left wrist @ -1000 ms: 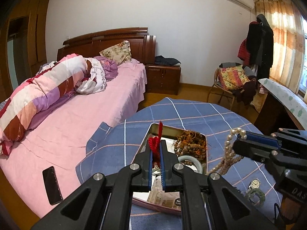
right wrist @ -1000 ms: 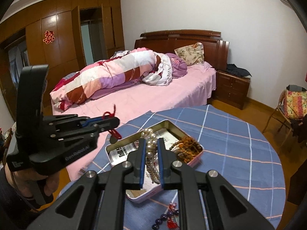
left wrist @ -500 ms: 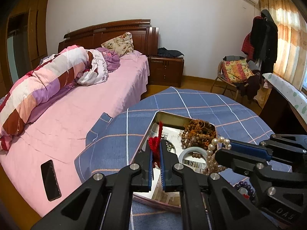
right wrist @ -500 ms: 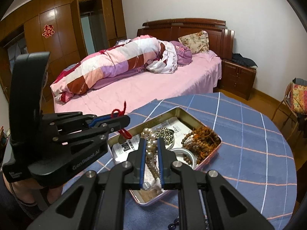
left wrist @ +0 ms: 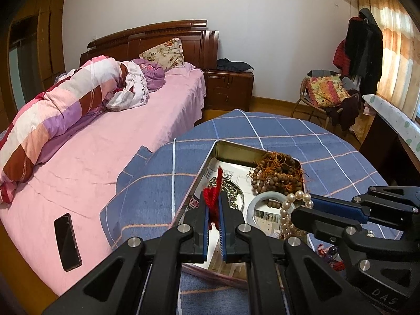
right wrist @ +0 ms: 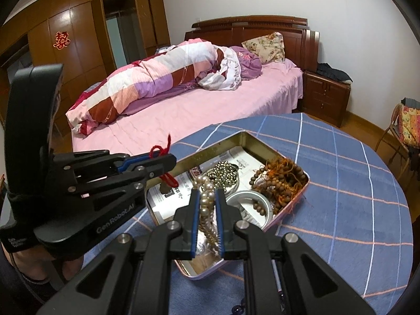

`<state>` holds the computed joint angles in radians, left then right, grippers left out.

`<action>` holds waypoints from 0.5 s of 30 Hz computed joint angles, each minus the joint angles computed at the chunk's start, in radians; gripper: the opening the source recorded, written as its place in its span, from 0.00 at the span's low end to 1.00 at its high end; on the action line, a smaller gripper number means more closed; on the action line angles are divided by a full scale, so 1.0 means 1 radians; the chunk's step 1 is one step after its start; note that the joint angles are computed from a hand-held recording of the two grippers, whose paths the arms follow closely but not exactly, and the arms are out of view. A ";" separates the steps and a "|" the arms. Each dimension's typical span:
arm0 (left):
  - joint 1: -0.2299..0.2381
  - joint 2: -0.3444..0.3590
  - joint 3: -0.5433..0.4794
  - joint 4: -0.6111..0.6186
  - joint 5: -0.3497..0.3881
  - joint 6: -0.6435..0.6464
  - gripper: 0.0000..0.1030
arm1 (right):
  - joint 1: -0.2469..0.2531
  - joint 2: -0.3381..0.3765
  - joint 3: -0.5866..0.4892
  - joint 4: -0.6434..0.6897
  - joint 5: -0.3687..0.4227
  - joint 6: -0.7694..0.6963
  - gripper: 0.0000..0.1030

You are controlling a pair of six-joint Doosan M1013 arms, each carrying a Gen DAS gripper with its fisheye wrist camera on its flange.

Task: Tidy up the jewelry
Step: 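Carry the red tassel and pearl strand over the tin box and release both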

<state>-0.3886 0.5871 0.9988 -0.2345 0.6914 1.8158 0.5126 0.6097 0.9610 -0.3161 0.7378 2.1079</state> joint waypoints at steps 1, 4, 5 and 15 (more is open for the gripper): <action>-0.001 0.001 -0.001 0.002 0.001 -0.002 0.05 | -0.001 0.002 -0.003 0.007 0.004 -0.004 0.14; -0.003 0.010 -0.010 0.018 0.013 -0.014 0.05 | -0.004 0.011 -0.011 0.025 0.020 -0.014 0.14; -0.004 0.011 -0.009 0.022 0.014 -0.015 0.05 | -0.005 0.013 -0.013 0.030 0.024 -0.015 0.14; -0.006 0.024 -0.010 0.058 0.037 -0.033 0.05 | -0.009 0.029 -0.029 0.052 0.063 -0.032 0.14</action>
<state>-0.3947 0.6107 0.9893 -0.1768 0.7285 1.7831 0.5035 0.6386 0.9315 -0.2638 0.8012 2.0762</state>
